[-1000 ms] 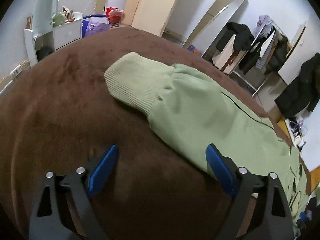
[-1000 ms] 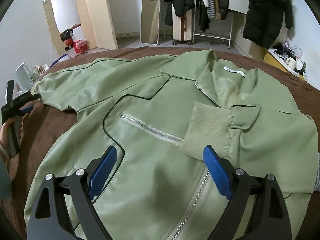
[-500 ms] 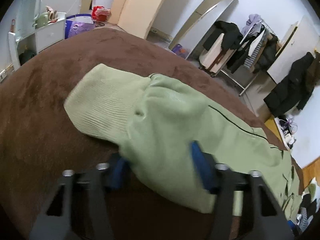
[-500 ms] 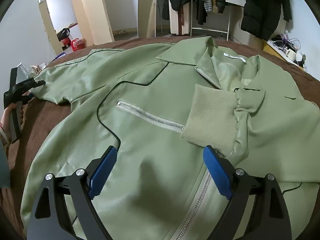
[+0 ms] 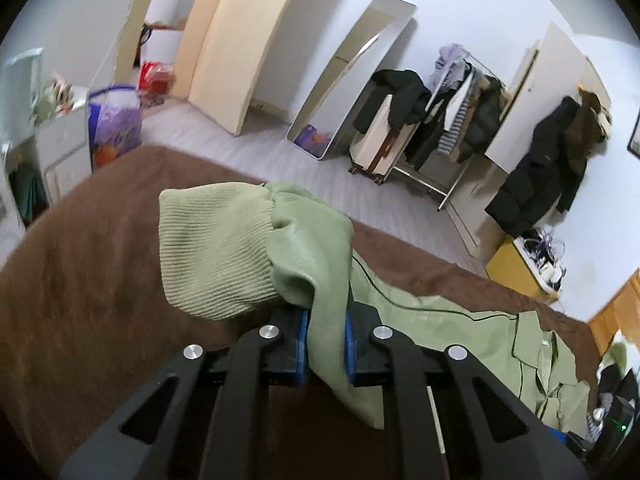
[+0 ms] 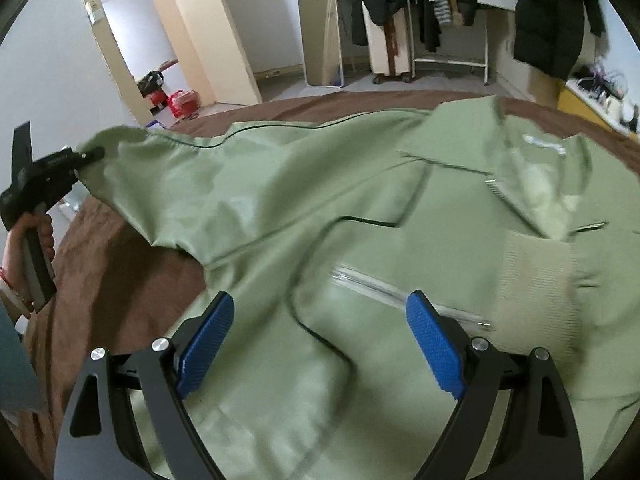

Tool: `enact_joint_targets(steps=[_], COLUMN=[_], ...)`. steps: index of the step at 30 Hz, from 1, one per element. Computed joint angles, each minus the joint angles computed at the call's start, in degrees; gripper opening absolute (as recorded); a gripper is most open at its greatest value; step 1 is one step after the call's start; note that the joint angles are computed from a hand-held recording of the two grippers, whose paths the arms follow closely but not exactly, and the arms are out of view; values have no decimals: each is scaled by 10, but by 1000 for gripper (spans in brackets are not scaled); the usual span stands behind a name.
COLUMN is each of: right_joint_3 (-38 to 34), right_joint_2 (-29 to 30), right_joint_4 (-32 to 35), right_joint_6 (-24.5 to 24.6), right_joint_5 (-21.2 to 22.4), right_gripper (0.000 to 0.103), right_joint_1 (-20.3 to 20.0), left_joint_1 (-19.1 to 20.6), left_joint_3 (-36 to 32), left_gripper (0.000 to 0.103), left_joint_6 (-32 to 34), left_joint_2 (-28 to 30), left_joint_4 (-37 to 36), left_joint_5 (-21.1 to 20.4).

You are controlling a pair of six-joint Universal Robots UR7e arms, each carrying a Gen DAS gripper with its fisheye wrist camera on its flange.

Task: Fold large clothes
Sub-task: 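Grasp the other sleeve cuff with the left tool and lift it, then lay the held sleeve across the jacket front and open the left tool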

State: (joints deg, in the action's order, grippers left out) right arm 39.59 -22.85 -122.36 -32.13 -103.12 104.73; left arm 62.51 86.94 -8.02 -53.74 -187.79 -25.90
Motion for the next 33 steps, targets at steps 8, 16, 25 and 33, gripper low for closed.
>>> enact_joint_targets(steps=[8,16,25,33], right_joint_3=[-27,23,7,76], right_joint_2=[59,51,26,-75], right_joint_4=[-25,-85,-38,-68], right_joint_6=[-2,-33,16,49], right_joint_5=[-35,-52,-17,-17], right_gripper=[93,96,92,92], right_joint_1=[11,16,12,4], left_joint_1=[10,9,-29,-79], left_joint_3=[-55,-47,-72,-186], left_gripper=[16,16,16,16], left_joint_6=[-4,-11,74,191], left_joint_2=[4,2,6,72], left_joint_4=[84,69,72,103], left_joint_5=[10,0,0,-53])
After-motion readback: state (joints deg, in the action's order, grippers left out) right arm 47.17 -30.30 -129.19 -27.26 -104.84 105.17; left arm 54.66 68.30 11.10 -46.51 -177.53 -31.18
